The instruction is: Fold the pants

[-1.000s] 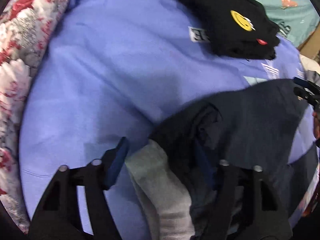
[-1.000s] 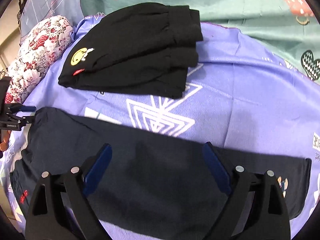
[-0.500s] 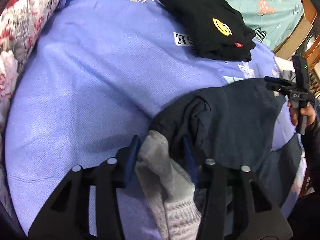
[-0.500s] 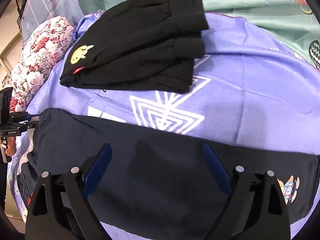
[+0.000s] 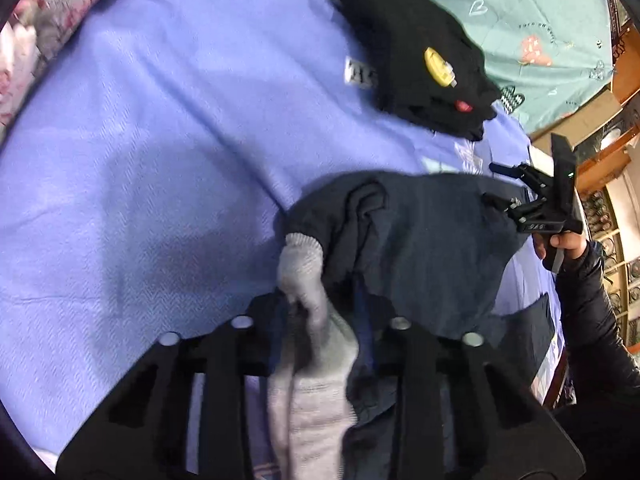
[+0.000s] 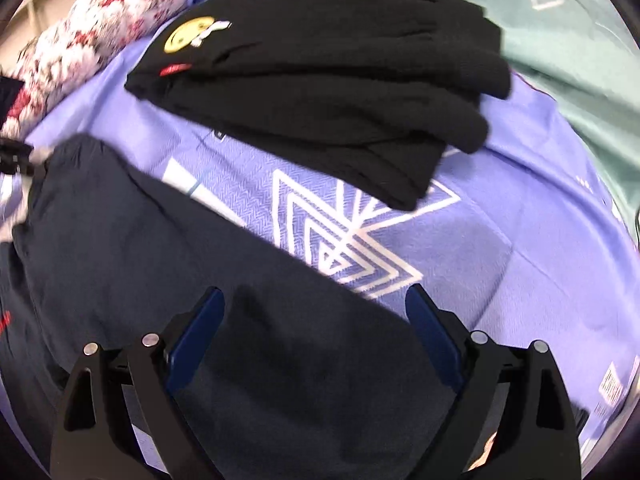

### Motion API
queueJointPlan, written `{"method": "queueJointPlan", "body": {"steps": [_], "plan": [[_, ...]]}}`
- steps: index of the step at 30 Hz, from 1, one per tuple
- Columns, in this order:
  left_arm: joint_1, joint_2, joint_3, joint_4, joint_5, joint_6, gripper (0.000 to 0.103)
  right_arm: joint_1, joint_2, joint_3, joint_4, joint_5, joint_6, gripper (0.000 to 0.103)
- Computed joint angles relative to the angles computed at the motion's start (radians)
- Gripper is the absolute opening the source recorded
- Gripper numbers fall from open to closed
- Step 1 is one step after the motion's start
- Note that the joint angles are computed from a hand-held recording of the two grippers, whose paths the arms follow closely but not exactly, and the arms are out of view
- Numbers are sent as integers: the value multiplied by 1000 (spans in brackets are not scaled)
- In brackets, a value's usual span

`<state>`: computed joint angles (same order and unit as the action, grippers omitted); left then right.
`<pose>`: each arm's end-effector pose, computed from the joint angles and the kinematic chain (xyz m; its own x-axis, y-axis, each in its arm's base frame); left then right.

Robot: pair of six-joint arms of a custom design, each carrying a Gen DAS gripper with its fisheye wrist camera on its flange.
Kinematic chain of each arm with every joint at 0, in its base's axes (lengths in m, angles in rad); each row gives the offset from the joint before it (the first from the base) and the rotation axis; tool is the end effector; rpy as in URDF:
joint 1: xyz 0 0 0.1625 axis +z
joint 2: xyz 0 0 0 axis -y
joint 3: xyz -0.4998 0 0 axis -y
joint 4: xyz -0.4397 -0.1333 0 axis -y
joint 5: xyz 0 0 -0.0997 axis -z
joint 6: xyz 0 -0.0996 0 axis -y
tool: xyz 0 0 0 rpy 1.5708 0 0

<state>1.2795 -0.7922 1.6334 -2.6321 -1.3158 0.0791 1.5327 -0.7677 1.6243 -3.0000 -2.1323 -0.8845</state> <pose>-0.0672 -0.7758 0.1182 -0.9176 0.2983 -0.2626 0.3539 0.9140 -0.1982 0.0506 -0.7796 0.1605 -0.5538 -0.4466 0.7027 -0.6256 0.7802 0.0029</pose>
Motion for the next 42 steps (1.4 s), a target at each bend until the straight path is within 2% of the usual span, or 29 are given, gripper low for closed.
{"method": "queueJointPlan", "body": {"steps": [2,4,9,10,13,16,18,19,20,22,24,26,29,32,33,34,38,40,42], "plan": [[-11,-37,48,-73,-64,-1,15,-1,7,-32,72,3,-13,73],[-25,-73,106,-165,-127,12,15,-4,10,-66,158,22,-5,67],[-94,-152,250,-327,-147,72,14,8,31,-129,269,8,-26,67],[-101,-167,272,-346,-160,84,8,10,33,-134,289,2,-43,68],[-121,-207,338,-409,-183,97,8,9,23,-135,340,12,-62,71],[-120,-208,349,-417,-191,83,8,1,11,-127,351,36,-61,70],[-122,-198,346,-416,-149,72,8,3,3,-109,336,26,-82,52],[-118,-192,340,-418,-137,61,8,0,-7,-113,391,51,-40,4],[-112,-189,335,-418,-139,49,8,-1,-11,-113,405,53,-15,5],[-97,-182,321,-421,-148,29,8,2,-26,-77,351,44,-36,4],[-90,-180,316,-428,-133,9,8,0,-61,-30,313,81,-6,4],[-92,-176,309,-431,-82,-10,8,-12,-138,31,304,196,33,4],[-88,-190,306,-405,-58,-47,8,-34,-260,138,309,357,73,4],[-97,-220,346,-412,-51,-28,8,-41,-391,311,273,441,28,4],[-100,-230,363,-418,-47,-25,8,-58,-443,371,277,504,14,4],[-102,-240,382,-427,-48,-24,8,-67,-467,408,279,536,18,4],[-99,-272,465,-460,-23,-64,9,-84,-501,549,215,564,32,4],[-106,-278,502,-474,40,-87,12,-92,-492,594,208,567,37,4],[-111,-281,523,-468,88,-117,17,-92,-470,627,183,525,42,4]]}}
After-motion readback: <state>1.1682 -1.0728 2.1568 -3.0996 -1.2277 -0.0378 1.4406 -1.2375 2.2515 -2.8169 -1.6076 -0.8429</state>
